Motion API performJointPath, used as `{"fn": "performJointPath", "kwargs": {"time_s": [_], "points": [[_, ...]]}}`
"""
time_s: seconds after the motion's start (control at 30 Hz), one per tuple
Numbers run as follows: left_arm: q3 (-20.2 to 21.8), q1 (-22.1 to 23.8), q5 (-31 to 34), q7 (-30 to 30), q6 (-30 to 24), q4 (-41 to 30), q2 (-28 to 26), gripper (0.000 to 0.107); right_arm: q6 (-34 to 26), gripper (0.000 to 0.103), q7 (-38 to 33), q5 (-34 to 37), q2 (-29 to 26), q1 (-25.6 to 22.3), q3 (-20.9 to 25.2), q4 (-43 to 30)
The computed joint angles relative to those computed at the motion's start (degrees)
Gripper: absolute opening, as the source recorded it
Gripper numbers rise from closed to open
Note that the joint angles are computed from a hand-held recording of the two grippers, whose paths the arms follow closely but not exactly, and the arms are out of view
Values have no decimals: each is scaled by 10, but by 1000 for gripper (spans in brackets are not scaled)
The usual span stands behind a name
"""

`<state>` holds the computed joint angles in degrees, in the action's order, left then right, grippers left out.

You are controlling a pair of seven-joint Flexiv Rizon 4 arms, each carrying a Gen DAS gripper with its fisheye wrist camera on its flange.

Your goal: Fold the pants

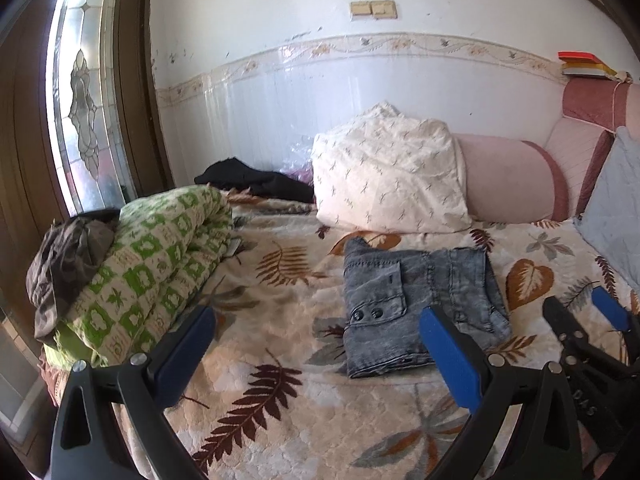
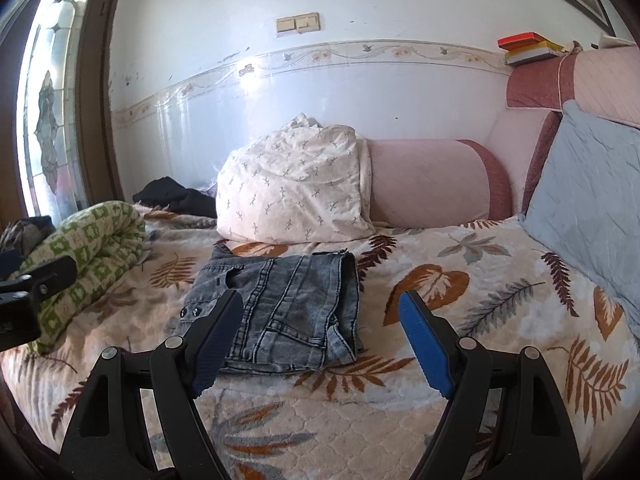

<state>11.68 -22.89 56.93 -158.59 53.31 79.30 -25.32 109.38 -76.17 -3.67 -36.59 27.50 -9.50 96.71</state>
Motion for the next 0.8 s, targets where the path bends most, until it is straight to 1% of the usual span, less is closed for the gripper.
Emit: {"fn": "performJointPath", "kwargs": {"time_s": [0.17,0.33,0.5,0.67,0.8], "points": [[1,12,-9,-2,14,8,-3,103,-3,80,-10,0,-5,13,-11,0],[6,18,-17,-7,23,11,-8,103,-8,80,-21,-10,-9,17,-10,0],[9,27,-32,-3,38,14,-15,103,2,80,-42,-9,-12,35,-26,5],[15,29,-43,1,50,17,-20,103,-4,80,-54,-15,-15,26,-10,1],[20,31,-53,3,58,18,-26,103,-11,80,-58,-19,-18,27,-8,0]]}}
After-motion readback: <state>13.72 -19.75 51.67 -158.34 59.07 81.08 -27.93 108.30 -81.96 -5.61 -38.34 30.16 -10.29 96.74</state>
